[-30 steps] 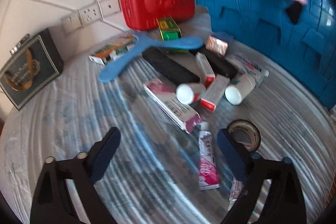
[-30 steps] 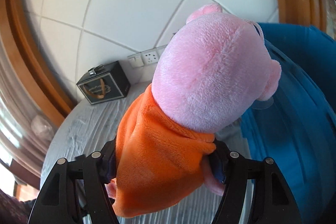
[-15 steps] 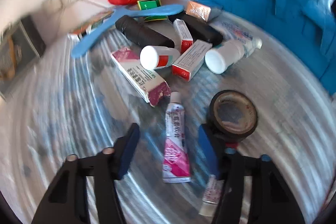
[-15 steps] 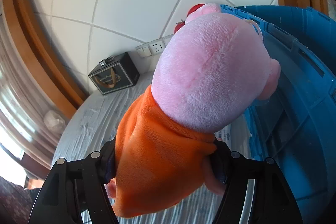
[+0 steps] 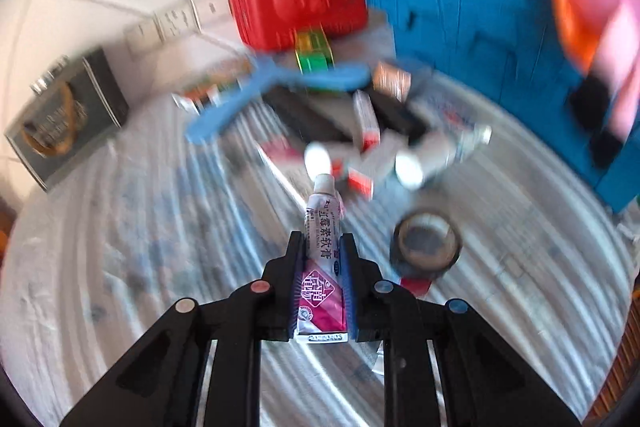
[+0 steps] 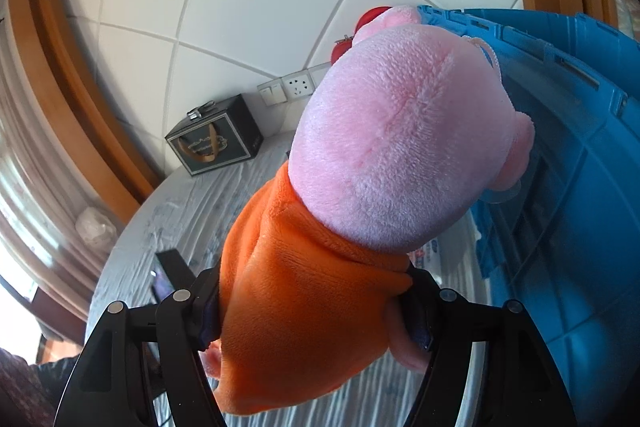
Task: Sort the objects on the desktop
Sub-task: 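Lift the pig plush with the right tool while the left tool grasps the pink-white ointment tube, then carry the plush and tube over the blue bin and open both tools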
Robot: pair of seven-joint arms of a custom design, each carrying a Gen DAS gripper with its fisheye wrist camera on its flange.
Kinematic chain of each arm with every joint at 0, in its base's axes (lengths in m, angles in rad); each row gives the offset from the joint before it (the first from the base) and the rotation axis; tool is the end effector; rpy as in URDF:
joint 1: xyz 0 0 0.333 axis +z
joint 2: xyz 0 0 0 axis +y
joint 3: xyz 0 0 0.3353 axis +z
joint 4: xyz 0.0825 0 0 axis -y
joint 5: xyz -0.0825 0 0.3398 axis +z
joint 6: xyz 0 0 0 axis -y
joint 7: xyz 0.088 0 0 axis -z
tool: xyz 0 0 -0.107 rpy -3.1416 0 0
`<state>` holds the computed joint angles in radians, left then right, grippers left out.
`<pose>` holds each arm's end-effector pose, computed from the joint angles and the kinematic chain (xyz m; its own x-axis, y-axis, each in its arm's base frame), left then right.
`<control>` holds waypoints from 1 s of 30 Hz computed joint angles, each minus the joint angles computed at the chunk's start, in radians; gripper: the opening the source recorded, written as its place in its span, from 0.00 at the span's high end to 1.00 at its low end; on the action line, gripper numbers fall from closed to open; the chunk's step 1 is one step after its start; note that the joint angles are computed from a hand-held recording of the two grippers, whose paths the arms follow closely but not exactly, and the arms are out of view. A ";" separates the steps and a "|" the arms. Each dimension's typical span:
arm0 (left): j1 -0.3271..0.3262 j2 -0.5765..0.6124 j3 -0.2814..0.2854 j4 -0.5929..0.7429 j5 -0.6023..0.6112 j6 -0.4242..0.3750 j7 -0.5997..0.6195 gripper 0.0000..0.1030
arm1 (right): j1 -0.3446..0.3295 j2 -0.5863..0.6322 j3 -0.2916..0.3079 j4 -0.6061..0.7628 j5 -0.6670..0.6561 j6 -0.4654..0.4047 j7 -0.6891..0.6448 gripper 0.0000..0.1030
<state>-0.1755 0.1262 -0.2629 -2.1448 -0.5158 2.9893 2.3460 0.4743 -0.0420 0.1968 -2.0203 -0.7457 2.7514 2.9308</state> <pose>0.5307 -0.2040 0.4709 -0.6271 -0.7735 -0.0918 -0.5319 0.5114 -0.6750 0.4097 0.3631 0.5868 0.0489 -0.9443 -0.3255 -0.6691 0.2110 -0.7126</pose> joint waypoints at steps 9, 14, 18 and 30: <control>-0.063 -0.189 0.017 0.099 -0.379 -0.047 0.323 0.83 | 0.070 -0.001 0.046 0.105 -0.124 -0.168 0.126 0.32; -0.130 -0.259 0.055 0.171 -0.436 -0.122 0.375 0.83 | 0.095 -0.080 0.098 0.126 -0.226 -0.323 0.232 0.32; -0.182 -0.273 0.047 0.228 -0.449 -0.138 0.385 0.83 | 0.099 -0.135 0.142 0.143 -0.235 -0.454 0.242 0.32; -0.303 -0.141 -0.091 0.444 -0.120 -0.058 0.049 0.83 | 0.019 -0.467 0.139 -0.001 -0.165 -0.565 0.086 0.32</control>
<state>-0.4783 -0.0150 -0.3537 -1.7009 -0.6356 2.9314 2.3954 0.4936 -0.5090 0.3361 -2.0215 -0.9104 2.1864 3.0163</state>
